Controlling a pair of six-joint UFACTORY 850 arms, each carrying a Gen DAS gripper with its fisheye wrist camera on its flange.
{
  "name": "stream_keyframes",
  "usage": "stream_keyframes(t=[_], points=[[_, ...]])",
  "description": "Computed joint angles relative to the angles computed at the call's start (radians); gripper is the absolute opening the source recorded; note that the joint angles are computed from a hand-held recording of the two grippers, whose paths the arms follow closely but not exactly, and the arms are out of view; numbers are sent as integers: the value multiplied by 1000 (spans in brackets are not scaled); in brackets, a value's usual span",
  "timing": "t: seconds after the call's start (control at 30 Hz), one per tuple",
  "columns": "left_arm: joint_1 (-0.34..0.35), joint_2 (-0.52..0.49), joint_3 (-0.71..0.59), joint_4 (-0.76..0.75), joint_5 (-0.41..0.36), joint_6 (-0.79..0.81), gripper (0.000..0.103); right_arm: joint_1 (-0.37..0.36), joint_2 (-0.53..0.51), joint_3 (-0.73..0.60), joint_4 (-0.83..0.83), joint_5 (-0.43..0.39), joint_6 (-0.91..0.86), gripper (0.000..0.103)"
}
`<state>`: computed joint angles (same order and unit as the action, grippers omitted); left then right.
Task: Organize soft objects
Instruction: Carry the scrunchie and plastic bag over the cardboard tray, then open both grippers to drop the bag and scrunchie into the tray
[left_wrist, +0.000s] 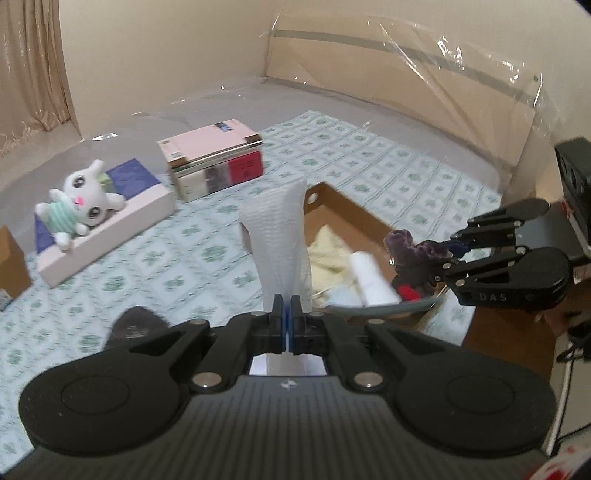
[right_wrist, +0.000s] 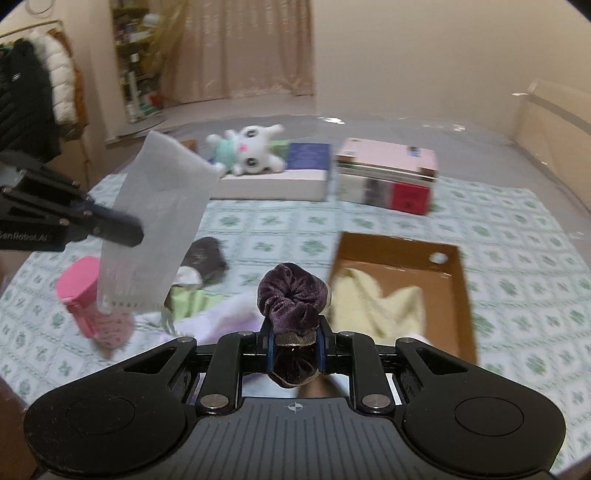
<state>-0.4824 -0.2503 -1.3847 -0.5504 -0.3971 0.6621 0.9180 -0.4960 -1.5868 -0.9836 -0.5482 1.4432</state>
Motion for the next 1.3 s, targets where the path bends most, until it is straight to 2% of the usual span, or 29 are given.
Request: stream_keyframes(t=[0.23, 0.53, 0.8, 1.03, 1.17, 1.3], points=[[-57, -83, -95, -73, -8, -74, 1, -27, 95, 136, -76, -30, 143, 21], [-87, -232, -258, -134, -84, -171, 1, -64, 140, 214, -80, -12, 185, 21], [-113, -353, -321, -89, -89, -256, 1, -91, 118, 258, -52, 101, 218, 21], [-119, -447, -367, -10, -83, -341, 1, -92, 92, 288, -120, 191, 366, 21], [-119, -495, -405, 23, -96, -385, 1, -104, 48, 257, -23, 230, 263, 21], [-123, -524, -430, 56, -91, -403, 2, -117, -9, 208, 160, 254, 55, 21]])
